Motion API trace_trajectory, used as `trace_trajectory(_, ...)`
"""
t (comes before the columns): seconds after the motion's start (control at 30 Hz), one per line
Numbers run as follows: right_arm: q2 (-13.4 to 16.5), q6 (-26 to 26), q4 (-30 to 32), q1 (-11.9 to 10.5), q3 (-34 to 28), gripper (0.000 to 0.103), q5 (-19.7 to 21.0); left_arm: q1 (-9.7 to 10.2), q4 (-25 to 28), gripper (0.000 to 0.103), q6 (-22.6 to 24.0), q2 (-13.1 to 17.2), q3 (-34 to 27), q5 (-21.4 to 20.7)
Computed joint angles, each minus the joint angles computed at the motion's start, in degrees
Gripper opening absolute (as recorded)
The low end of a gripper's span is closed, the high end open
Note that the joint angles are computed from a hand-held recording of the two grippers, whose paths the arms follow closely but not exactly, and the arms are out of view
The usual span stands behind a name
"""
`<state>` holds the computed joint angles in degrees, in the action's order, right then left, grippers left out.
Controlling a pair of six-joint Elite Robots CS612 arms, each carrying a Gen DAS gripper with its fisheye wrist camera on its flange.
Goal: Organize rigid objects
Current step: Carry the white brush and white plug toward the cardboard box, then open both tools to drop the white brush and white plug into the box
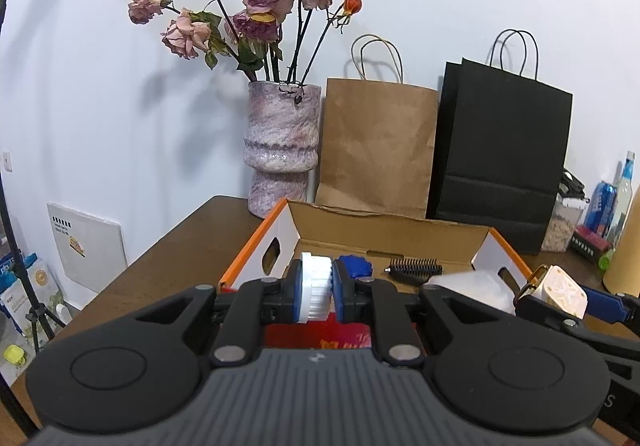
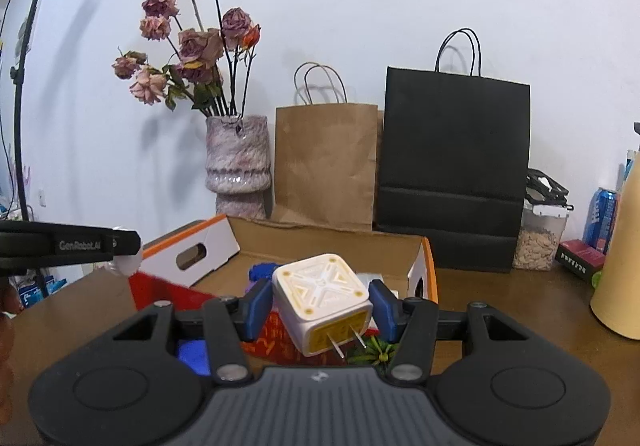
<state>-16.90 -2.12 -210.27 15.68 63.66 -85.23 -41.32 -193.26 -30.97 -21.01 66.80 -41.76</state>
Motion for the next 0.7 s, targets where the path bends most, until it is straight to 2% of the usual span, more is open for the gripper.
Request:
trace_trajectory(0.2,1.5,0.4,1.4,0.1,-3.8,0.052,0.1,0.84,1.9,0.015,-1.4,1.1,-3.0,-0.3)
trace_trajectory(0.7,5.9,1.0,6.6,-0.3,-13.9,0.052,-0.7,2.68,5.4,0.015,0.2,5.0,-11.6,-1.6)
